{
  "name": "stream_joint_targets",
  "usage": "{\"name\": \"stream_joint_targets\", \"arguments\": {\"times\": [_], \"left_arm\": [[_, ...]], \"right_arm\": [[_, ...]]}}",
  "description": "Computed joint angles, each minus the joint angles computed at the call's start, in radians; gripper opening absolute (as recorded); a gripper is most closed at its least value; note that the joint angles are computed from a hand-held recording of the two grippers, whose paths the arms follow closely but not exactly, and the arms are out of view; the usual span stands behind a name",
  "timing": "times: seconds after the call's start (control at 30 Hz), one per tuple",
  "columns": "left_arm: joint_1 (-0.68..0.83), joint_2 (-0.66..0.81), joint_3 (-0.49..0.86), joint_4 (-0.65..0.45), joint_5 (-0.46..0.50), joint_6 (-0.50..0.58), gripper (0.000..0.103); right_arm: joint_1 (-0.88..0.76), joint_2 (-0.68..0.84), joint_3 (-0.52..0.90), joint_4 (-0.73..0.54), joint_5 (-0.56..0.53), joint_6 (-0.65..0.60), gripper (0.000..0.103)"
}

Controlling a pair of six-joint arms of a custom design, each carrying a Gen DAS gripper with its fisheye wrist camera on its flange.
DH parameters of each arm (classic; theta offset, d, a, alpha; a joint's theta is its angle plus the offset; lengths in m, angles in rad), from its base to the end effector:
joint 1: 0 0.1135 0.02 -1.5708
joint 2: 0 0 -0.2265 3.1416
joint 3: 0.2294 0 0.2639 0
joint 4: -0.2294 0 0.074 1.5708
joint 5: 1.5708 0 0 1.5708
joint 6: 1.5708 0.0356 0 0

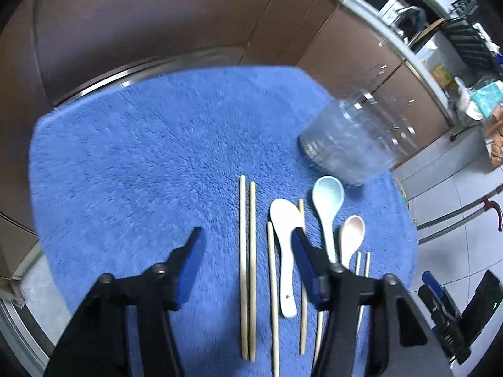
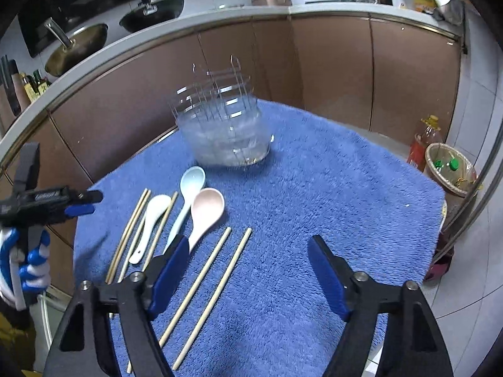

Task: Organize utensils
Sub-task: 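Lower the right tool onto a wooden chopstick and close it while the left tool grasps another chopstick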

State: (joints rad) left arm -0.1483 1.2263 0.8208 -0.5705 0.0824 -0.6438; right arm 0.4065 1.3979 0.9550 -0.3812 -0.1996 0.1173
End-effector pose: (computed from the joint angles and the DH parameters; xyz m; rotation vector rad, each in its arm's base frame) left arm 0.2613 -0.0420 0.1898 -0.6044 2.5232 -0.4054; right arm 0.2846 0.1302 0.2008 -0.4440 2.3883 0.4809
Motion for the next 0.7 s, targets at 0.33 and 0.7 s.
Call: {"name": "stream_joint_targets", "arguments": {"times": [0.33, 0.7], "left_arm": [[0.046, 0.334, 0.234, -0.034, 0.034, 0.096, 0.021], [0.034, 0.473, 0.348, -0.106, -0.006, 0.132, 0.011]], "right_arm": [[-0.021, 0.145, 0.087, -0.014, 0.004, -0.03, 0.07], [-0.014, 0.199, 0.128, -0.022, 0.01, -0.05, 0.07]]}}
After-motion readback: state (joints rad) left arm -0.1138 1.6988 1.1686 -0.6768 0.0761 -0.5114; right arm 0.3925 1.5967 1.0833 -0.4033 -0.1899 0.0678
